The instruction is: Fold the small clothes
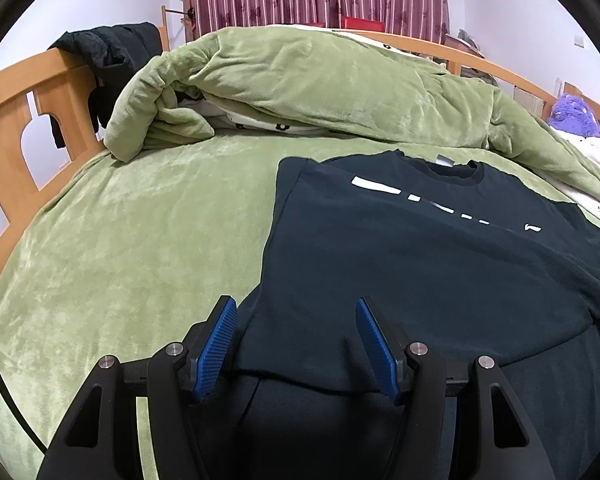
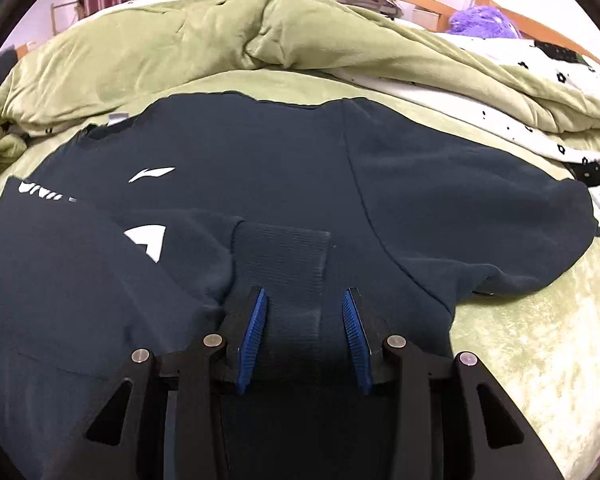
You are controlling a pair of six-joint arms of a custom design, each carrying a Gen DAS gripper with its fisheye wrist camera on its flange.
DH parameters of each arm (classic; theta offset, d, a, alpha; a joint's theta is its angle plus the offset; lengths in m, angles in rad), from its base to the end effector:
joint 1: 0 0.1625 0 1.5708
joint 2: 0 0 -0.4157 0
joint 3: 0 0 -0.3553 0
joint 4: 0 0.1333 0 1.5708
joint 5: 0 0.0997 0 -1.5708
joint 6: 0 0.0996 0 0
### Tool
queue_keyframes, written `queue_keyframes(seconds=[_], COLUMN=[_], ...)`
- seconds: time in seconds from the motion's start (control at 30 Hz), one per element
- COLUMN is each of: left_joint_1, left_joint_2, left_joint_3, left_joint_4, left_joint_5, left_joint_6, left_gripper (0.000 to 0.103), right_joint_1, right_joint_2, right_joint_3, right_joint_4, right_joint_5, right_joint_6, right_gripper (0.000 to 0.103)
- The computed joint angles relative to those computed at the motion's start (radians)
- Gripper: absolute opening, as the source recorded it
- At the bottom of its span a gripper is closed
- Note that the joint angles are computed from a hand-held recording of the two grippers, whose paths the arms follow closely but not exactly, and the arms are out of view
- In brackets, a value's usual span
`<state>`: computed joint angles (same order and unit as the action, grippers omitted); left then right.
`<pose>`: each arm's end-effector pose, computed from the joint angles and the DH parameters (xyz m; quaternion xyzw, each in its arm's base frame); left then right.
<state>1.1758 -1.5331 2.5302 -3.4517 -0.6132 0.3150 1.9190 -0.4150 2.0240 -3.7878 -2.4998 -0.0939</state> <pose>0.0766 -0.3744 0.3202 0.0941 0.8208 -0.3959 0.4009 0.2150 -0.4355 -0.0169 0.0562 -0.8617 0.3197 0.3900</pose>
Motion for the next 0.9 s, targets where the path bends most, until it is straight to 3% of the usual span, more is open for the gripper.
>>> queue_keyframes(seconds=[0.2, 0.37, 0.47, 0.6, 0.77, 0.9], left_joint_1=[-0.071, -0.127, -0.155, -0.161, -0.119, -0.093], left_joint_2=[-0.021, -0.004, 0.034, 0.109, 0.162, 0.192], left_joint_3=[0.010, 0.017, 0.030, 0.037, 0.008, -0.006], left_joint_4=[0.031, 0.030, -0.047, -0.139, -0.124, -0.139], left_joint_5=[0.044, 0.073, 0.082, 0.111, 0.104, 0.102], left_joint_6=[-0.040, -0.068, -0.050, -0.006, -0.036, -0.039], left_gripper=[0.060, 0.060, 0.063, 0.064, 0.064, 0.064], right_joint_1=[0.014, -0.002, -0.041, -0.151, -0.343, -0.483], right_joint_2=[-0.082, -0.210, -0.278, -0.337, -0.381, -0.397], right_joint_3=[0.077, 0.140, 0.200, 0.282, 0.358, 0.384], right_joint_4=[-0.149, -0.197, -0.270, -0.390, -0.397, -0.368], right_joint_5=[0.053, 0.043, 0.030, 0.047, 0.173, 0.337], right_joint_6=[-0.069, -0.117, -0.211, -0.322, -0.270, -0.175], right_gripper=[0.043, 0.055, 0.069, 0.072, 0.072, 0.072])
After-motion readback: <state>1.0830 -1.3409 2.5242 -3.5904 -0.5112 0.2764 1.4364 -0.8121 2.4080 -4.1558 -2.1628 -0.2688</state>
